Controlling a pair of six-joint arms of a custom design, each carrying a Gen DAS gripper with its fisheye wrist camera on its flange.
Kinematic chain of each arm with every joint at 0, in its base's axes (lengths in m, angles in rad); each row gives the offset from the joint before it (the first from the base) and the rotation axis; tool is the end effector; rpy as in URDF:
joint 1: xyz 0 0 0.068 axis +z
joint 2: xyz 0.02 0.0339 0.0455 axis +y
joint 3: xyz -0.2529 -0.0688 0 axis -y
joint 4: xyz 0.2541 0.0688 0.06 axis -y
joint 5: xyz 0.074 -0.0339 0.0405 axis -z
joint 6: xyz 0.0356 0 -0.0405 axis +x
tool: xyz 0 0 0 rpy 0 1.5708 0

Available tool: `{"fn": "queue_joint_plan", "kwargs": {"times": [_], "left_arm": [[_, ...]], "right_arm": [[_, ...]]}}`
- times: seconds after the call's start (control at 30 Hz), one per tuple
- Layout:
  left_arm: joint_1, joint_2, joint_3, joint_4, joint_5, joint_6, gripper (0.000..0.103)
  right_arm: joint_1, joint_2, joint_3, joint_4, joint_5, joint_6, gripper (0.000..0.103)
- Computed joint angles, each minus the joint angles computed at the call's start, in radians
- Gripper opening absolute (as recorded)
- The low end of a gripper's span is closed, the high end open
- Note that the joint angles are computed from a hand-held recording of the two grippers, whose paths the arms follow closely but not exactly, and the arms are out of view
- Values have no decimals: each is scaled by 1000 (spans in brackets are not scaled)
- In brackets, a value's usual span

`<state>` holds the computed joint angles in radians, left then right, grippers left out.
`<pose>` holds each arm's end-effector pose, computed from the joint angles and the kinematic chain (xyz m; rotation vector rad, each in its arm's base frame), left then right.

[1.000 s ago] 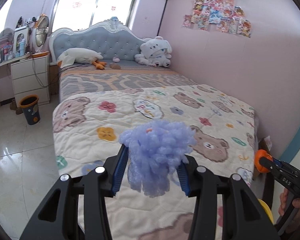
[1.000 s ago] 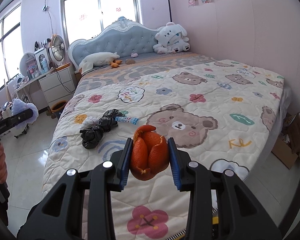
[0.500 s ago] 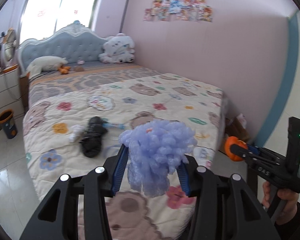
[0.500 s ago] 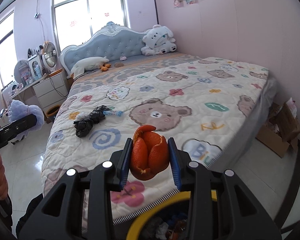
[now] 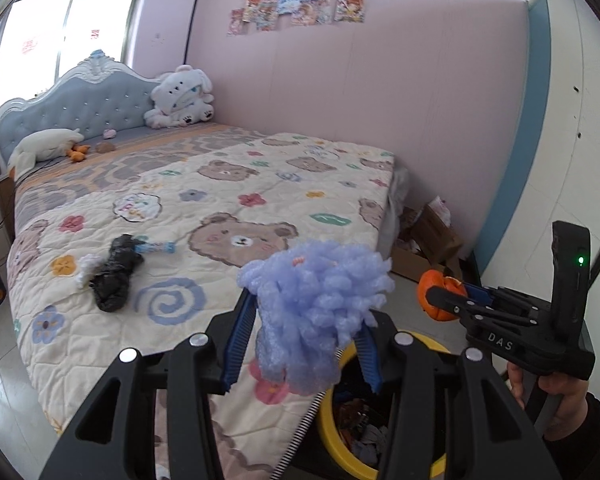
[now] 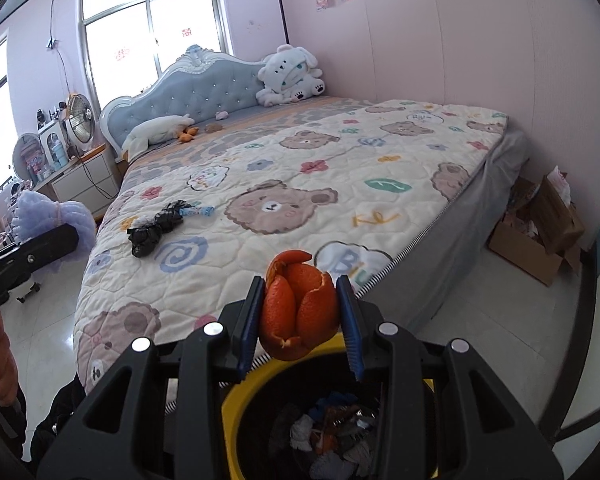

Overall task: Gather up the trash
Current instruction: 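Carry the scrubber and orange peel in both tools over the bin, then open the left tool and right tool to drop both items into the bin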

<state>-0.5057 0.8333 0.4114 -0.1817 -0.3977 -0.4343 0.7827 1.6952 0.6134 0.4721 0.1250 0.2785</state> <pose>0.1766 -0.0820 0.1907 -0.1480 2.1188 -0.1229 0.2253 0.2178 0.1057 -0.4819 2.1603 0.4642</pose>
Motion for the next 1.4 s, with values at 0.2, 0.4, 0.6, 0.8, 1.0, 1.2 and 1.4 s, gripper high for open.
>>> {"fn": "queue_joint_plan", "kwargs": {"times": [0.2,0.4,0.6,0.8,1.0,1.2,1.4], "left_arm": [[-58,162,22,84,10,-33,44],[-78,310,42,162,49,-53,44],[-81,424,62,225,92,-63,44],[-82,573,71,305,174,-94,45],[-90,677,69,381,258,-119,45],[-111,689,57,408,276,-128,46],[-110,646,37,412,284,-118,55]], "right_arm": [[-34,-13,-57,28,-28,5,35],[-65,-4,-94,67,-54,11,35],[-97,30,-104,92,-83,17,35],[-134,91,-87,98,-124,48,35],[-152,120,-81,102,-148,66,35],[-151,122,-88,117,-141,82,36],[-149,86,-98,107,-122,99,41]]}}
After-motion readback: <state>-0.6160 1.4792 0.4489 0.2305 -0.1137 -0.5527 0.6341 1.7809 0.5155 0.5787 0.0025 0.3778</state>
